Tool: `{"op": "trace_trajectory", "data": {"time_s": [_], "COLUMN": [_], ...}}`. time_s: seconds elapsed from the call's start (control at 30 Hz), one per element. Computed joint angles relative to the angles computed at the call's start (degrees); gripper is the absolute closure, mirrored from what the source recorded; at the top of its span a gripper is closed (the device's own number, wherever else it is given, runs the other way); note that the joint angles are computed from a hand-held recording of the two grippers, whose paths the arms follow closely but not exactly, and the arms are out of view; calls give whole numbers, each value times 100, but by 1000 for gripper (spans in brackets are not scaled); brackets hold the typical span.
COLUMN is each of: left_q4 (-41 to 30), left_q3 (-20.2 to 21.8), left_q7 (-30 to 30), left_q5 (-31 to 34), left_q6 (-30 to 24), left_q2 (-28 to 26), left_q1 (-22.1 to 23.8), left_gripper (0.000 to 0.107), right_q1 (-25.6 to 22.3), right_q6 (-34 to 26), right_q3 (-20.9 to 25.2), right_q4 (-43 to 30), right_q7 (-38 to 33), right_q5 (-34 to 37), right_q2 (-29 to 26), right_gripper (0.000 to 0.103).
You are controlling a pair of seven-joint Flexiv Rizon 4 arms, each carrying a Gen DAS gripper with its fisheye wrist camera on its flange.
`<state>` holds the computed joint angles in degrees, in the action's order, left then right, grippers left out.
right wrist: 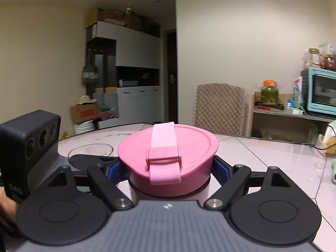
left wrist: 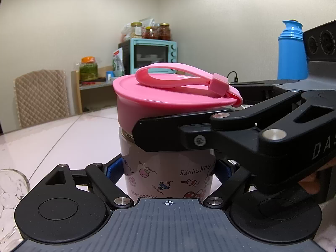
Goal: Unscrew bottle cap and pour
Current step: 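Keep turning the pink lid with the left gripper while the right grips the jar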
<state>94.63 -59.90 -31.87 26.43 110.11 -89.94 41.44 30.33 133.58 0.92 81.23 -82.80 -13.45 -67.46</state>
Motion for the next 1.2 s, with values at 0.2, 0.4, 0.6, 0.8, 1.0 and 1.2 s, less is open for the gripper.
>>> {"op": "trace_trajectory", "data": {"time_s": [0.2,0.4,0.6,0.8,1.0,1.2], "left_q4": [-1,-1,-2,0,-2,-8], "left_q3": [0,4,6,8,14,16], "left_q7": [-4,-13,-18,-25,-34,-43], "left_q5": [3,7,10,12,14,21], "left_q6": [0,4,5,7,14,12], "left_q2": [0,3,4,7,10,10], "left_q1": [0,-4,-5,-5,-14,-16], "left_gripper": [17,17,17,17,17,17], "right_q1": [-486,-823,-1036,-1210,-1288,-1188], "right_q6": [15,88,190,327,523,629], "right_q3": [242,330,295,215,10,-212], "right_q4": [-61,-225,-397,-680,-1048,-989], "right_q7": [369,816,1247,1760,2365,2425], "right_q5": [-1103,-2013,-2733,-3422,-3951,-3879], "right_q2": [-52,-167,-265,-409,-581,-539], "right_gripper": [17,17,17,17,17,17]}}
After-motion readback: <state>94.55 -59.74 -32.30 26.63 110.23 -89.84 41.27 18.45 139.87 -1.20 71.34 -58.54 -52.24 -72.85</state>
